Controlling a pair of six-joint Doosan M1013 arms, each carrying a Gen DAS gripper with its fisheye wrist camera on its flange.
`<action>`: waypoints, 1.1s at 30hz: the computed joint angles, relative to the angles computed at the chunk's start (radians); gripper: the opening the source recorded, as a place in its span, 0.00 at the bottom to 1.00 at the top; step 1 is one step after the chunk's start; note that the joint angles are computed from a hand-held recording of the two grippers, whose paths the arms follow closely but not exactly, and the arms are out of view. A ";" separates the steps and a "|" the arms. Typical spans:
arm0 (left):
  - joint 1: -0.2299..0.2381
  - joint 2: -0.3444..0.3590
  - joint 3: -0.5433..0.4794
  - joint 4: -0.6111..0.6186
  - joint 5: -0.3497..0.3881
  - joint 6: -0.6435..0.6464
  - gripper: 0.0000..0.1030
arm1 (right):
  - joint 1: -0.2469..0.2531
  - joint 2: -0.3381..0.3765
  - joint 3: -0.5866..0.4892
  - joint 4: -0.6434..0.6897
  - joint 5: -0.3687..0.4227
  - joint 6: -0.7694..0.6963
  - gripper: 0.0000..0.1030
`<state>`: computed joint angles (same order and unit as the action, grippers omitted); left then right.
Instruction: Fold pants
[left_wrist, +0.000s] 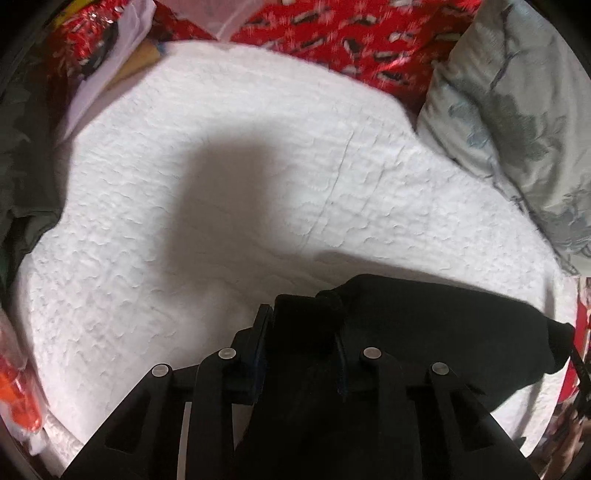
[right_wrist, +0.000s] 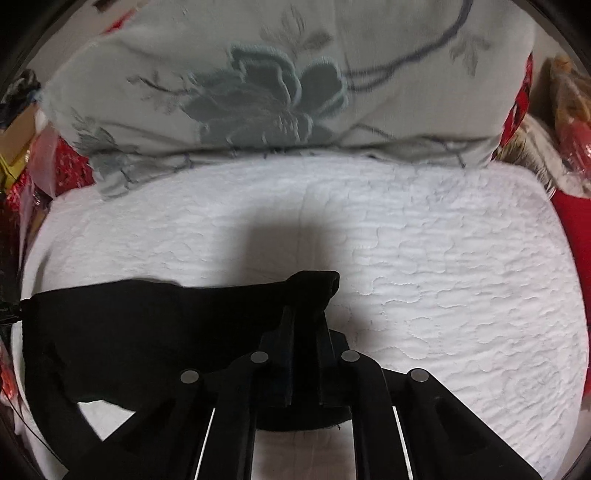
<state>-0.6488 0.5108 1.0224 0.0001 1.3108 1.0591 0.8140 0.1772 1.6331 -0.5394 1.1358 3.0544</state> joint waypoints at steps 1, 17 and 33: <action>-0.003 -0.008 0.004 0.006 -0.009 -0.006 0.28 | 0.014 -0.006 -0.001 -0.023 0.008 0.021 0.08; -0.070 -0.311 0.301 0.065 -0.174 -0.129 0.27 | 0.270 -0.067 0.030 -0.237 0.147 0.302 0.08; -0.013 -0.509 0.652 -0.217 -0.257 -0.157 0.33 | 0.506 0.019 0.023 -0.172 0.340 0.375 0.23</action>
<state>-0.6623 0.0020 1.6744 -0.2165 1.0539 0.9022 1.3198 0.1960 1.6561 -0.7114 1.4759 3.4293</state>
